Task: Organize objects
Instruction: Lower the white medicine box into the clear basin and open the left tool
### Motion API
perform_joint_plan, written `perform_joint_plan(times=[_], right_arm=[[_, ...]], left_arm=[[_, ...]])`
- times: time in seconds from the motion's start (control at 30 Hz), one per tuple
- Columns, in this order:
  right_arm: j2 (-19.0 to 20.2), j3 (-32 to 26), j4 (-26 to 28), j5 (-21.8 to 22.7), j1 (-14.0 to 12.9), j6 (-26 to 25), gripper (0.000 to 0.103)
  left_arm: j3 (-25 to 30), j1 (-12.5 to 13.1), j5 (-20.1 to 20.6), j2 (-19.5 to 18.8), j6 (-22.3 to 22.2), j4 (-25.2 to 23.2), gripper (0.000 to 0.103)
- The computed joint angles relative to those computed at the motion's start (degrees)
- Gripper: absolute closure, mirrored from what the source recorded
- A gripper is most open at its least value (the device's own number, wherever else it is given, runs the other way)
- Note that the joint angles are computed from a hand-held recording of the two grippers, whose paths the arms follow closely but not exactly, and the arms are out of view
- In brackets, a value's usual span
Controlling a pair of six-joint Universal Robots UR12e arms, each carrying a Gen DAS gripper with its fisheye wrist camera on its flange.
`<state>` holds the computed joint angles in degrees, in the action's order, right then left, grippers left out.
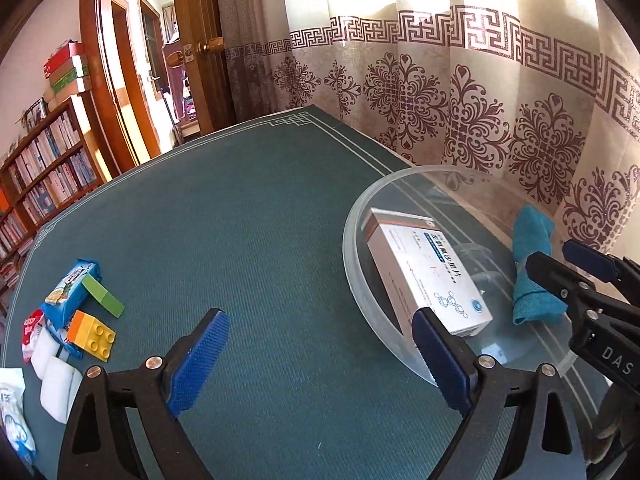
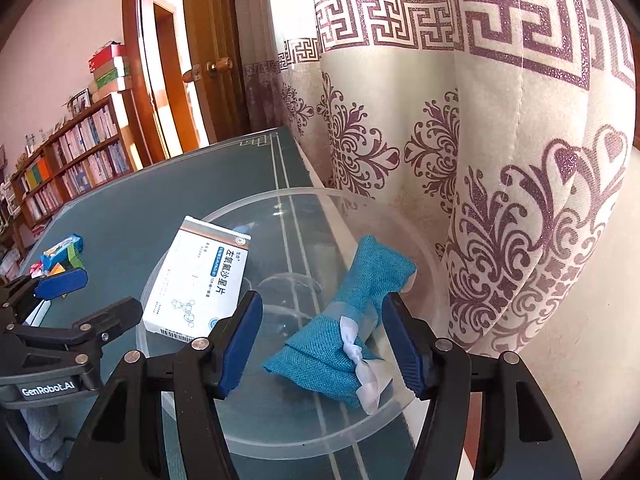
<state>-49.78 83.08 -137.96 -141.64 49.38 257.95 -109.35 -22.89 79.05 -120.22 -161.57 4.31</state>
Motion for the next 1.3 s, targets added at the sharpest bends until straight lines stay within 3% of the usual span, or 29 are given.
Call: perform_joint_plan(times=[0.23, 0.77, 1.3], right_arm=[[0.2, -0.2, 0.3, 0.2, 0.1, 0.2, 0.039], [1.4, -1.9, -4.4, -0.2, 0.7, -4.4, 0.039], [3.8, -5.9, -7.4, 1.1, 1.3, -10.4, 0.039]], left_arm=[[3.3, -0.7, 3.2, -2.0, -2.9, -1.9, 0.007], [-0.2, 2.3, -1.5, 1.3, -6.2, -1.0, 0.001], [-3.8, 6.0, 0.1, 3.2, -9.1, 3.3, 0.0]])
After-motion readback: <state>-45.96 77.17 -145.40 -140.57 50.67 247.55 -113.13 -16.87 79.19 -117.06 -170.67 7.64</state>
